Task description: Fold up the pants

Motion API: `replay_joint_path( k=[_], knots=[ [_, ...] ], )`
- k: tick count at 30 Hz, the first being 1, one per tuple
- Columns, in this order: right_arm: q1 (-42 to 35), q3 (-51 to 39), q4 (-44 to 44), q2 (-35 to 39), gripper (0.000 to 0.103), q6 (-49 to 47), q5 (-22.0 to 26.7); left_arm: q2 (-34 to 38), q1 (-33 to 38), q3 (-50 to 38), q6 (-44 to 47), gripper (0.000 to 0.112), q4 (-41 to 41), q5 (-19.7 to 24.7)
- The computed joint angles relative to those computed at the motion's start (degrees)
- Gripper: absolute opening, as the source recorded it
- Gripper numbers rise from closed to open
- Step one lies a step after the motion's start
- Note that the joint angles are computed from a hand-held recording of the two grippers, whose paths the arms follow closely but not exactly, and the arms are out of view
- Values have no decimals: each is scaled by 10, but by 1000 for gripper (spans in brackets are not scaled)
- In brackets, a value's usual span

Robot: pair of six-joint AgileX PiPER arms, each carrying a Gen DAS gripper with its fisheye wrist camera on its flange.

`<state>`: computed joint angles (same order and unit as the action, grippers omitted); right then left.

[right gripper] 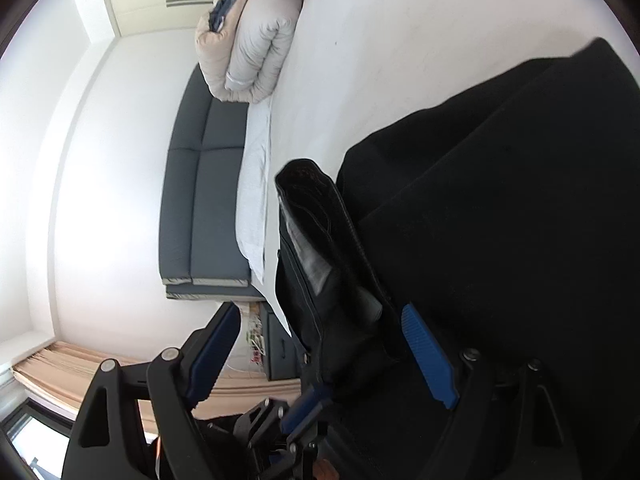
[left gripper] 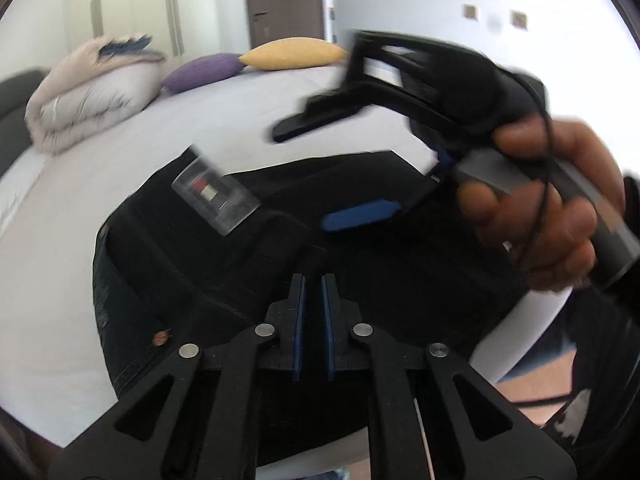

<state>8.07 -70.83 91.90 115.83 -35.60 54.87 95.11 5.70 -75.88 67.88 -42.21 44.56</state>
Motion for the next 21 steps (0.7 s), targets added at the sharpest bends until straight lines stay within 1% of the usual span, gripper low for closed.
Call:
replay_joint_path(
  k=[1,2,4,5,7,9,11,13,15,17,18,19,20,21],
  knots=[
    [4,-20,-24,5,85,19,-3,-12,-12,28,28,7,-7,-19],
    [9,-50,-58,16,85,49,-6,-2,-1,39,60,7,-16,-29],
    [23,-125,-133,44,85,135,-4,-3,-5,55,75,7,-30,-31],
    [25,-151,-153,55,85,158,1,-15,8,78,96,7,-46,-32],
    [28,-203,-190,78,85,190,15,-32,15,90,92,7,-59,-59],
    [30,-249,-216,105,85,217,34,-33,30,85,89,7,-81,-74],
    [32,-289,-229,128,85,245,45,-33,43,79,75,8,-80,-83],
    [33,-310,-231,142,85,256,53,-33,41,81,66,8,-62,-99],
    [38,-348,-244,162,82,276,61,-31,35,89,64,8,-47,-114],
    [47,-394,-265,186,65,297,73,-27,34,91,59,8,-42,-111],
    [52,-421,-279,200,62,312,79,-35,32,106,66,8,-48,-113],
    [56,-443,-291,212,52,324,84,-35,31,106,68,8,-47,-114],
    [59,-457,-303,219,36,332,87,-35,30,106,69,8,-42,-118],
    [60,-458,-305,220,29,332,85,-44,32,115,77,12,-39,-122]
  ],
)
